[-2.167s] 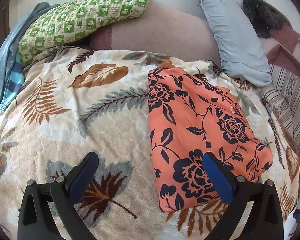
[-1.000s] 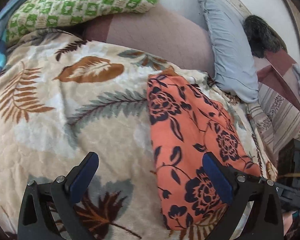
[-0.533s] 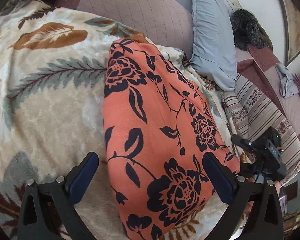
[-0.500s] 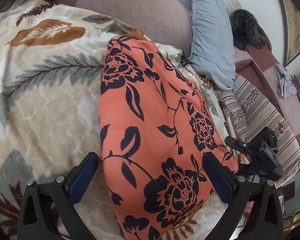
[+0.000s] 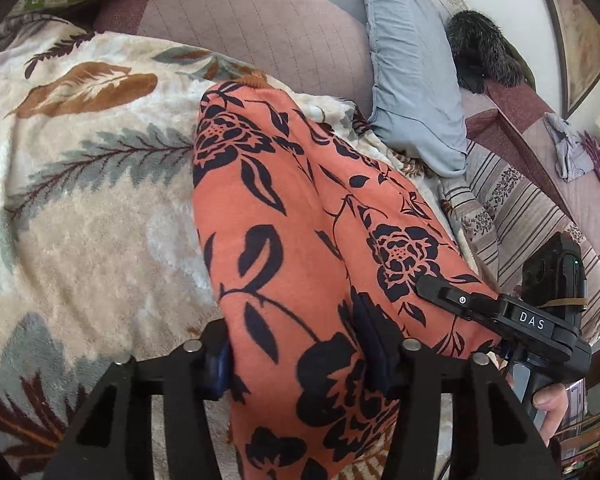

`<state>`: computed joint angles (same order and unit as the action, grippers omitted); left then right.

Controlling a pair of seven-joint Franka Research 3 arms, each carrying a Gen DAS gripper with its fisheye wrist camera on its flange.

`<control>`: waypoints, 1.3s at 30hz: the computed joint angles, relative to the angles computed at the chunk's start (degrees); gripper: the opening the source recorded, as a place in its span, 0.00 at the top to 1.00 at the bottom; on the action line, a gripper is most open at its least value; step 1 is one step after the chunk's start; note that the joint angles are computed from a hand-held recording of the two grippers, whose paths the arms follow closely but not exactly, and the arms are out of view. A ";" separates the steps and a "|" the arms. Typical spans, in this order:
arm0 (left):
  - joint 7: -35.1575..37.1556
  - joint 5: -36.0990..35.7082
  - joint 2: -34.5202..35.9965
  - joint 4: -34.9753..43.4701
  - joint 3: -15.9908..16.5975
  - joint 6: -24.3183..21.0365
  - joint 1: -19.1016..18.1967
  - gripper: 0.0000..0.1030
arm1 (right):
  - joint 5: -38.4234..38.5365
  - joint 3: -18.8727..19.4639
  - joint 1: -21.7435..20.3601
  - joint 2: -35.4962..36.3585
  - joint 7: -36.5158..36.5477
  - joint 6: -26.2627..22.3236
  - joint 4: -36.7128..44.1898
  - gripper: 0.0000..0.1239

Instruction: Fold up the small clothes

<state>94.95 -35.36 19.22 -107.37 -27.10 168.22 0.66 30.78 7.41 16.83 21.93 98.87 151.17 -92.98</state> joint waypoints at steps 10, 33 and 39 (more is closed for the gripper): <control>3.22 -2.65 -9.53 -6.01 2.62 1.82 -0.59 0.55 | -3.79 1.18 4.08 -2.74 -2.26 6.09 -0.73 0.79; -20.24 20.54 -25.22 -24.88 16.64 -6.77 -7.55 0.39 | 5.20 3.06 6.71 -7.12 -6.18 0.01 -8.38 0.75; -44.23 49.42 -29.27 -27.03 13.56 -4.74 -2.52 0.28 | -8.44 -0.91 9.23 -11.70 2.95 4.45 -12.45 0.59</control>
